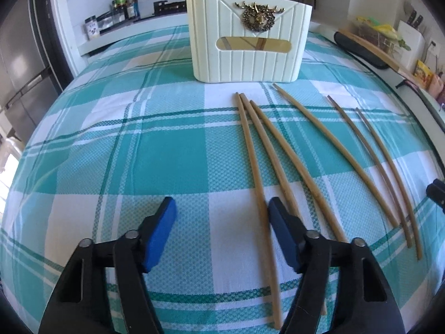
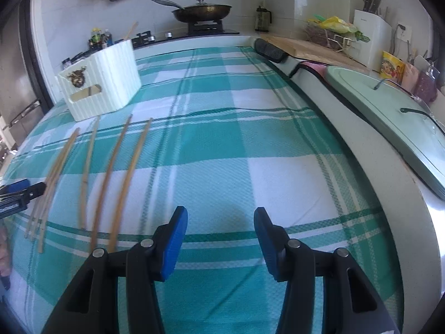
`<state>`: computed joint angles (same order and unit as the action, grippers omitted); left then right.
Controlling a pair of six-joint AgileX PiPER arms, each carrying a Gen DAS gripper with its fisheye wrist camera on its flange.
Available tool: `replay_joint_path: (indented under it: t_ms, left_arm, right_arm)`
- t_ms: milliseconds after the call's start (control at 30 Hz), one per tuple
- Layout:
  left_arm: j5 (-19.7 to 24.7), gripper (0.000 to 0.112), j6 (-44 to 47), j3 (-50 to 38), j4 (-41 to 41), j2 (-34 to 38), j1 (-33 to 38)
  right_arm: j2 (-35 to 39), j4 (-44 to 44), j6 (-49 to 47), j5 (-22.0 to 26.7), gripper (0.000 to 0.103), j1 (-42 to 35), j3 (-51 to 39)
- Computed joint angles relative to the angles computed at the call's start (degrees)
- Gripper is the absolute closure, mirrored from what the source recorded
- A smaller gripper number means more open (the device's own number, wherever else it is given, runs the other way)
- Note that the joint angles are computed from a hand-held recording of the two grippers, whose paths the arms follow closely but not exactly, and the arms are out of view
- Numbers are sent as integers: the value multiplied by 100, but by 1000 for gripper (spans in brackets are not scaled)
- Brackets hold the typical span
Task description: Organize utensils
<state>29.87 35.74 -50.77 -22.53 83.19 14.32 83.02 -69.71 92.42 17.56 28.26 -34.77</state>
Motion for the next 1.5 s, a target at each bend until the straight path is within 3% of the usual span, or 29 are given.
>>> replay_joint_path:
  t_ms: [133,300,367,400,567,600,667,700,733,767,800,833,867,1000,1100,1267,1500]
  left_arm:
    - [42,104,325,1,-301,-7,15]
    - [-115,108,-180,94,11,-90,101]
    - [-87,108,-432,71,145,-102,290]
    - [-82,108,-569,63,235,-111,412]
    - [90,106,-482,-65,142,-14,1085]
    - [127,103,-401,-102,118,16,1161]
    - [270,83,-20,-203,-124,101,1290]
    - [315,60,110,-258,-199,140,1316]
    - [284,42,81,-282,-139,159,1307]
    - [275,38,146,-305,-149,176,1323]
    - [290,37,265,-350,-195,227,1335]
    - [302,37,228,-416,-100,305,1314]
    - [322,37,104,-505,62,410,1282]
    - [187,16,141,-680,142,687,1325]
    - [228,10,507,-813,-57,858,1425]
    - [441,10,985,-1042,-377,1074,1544]
    - [444,10,1132,-1041,-497,1096,1567]
  right_arm:
    - [184,1335,-1546,-493,58,176,-381]
    - [730,2358,-2838,-360,71,508,-1038]
    - [1023,2863,-3458,-148,87,556,-1334]
    - [1147,2816,-3425,-84,95,583,-1421]
    - [1091,1361,-1630,650,96,775,-1293]
    - [1043,1204,-1406,720,96,764,-1214]
    - [922,1071,-1294,576,95,642,-1046]
    - [866,1034,-1271,521,94,596,-988]
    - [823,1096,-1400,428,86,532,-954]
    - [806,1175,-1564,344,79,473,-948]
    - [762,1135,-1602,307,66,456,-920]
    - [717,983,-1492,292,62,471,-885]
    - [686,936,-1530,243,61,456,-866]
    - [972,1379,-2326,367,61,347,-1136]
    - [1022,1280,-2280,40,58,105,-1097]
    - [1120,935,-1986,-305,55,-132,-1106]
    - [1153,907,-1957,-303,55,-134,-1139]
